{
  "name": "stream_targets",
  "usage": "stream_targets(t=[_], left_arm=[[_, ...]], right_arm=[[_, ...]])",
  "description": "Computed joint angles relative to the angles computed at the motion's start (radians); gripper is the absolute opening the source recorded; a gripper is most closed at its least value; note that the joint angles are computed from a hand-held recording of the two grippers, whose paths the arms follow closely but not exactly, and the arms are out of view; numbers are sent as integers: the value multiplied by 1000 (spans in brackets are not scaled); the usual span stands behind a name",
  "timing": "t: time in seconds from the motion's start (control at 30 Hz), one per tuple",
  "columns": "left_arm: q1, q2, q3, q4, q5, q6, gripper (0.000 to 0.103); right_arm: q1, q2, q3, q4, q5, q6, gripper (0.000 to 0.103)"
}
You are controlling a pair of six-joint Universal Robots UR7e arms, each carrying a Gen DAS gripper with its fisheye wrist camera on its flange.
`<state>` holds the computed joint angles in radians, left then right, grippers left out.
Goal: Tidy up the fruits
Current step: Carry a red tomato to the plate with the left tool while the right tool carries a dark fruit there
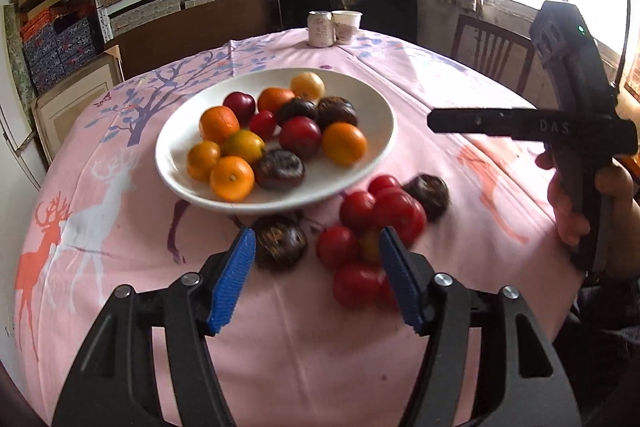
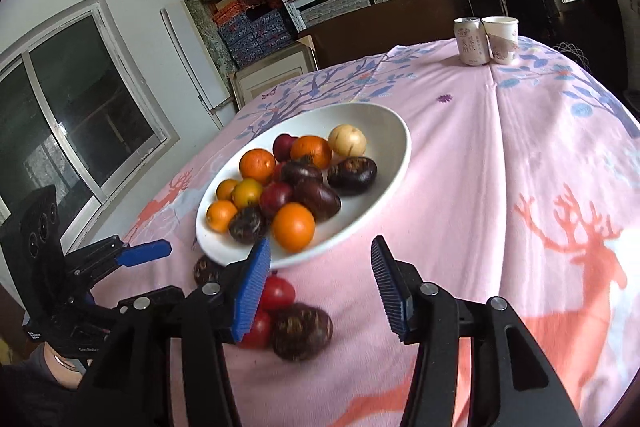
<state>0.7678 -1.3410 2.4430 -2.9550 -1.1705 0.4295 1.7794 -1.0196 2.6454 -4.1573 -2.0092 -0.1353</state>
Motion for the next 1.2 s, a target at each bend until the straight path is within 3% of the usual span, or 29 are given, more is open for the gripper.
stream_targets(t=[0.17, 0.3, 0.5, 0.6, 0.7, 0.97, 1.2], left_arm=[[-50, -3, 94, -85, 63, 5, 61], [-17, -17, 55, -13, 32, -60, 42], [25, -40, 38, 30, 23, -65, 42], [13, -18, 36, 30, 6, -51, 41], [-15, 25, 56, -48, 24, -29, 38], [66, 13, -16, 115, -57, -97, 38], [48, 49, -22, 70, -57, -102, 29]], right_arm=[[16, 31, 15, -49, -37, 7, 55], [50, 74, 12, -102, -73, -44, 55], [27, 71, 35, -143, -23, -45, 55], [30, 73, 29, -138, -26, -45, 55], [37, 85, 30, -161, -29, -60, 55], [31, 88, 35, -181, -11, -65, 55], [46, 75, 20, -101, -31, -77, 55]])
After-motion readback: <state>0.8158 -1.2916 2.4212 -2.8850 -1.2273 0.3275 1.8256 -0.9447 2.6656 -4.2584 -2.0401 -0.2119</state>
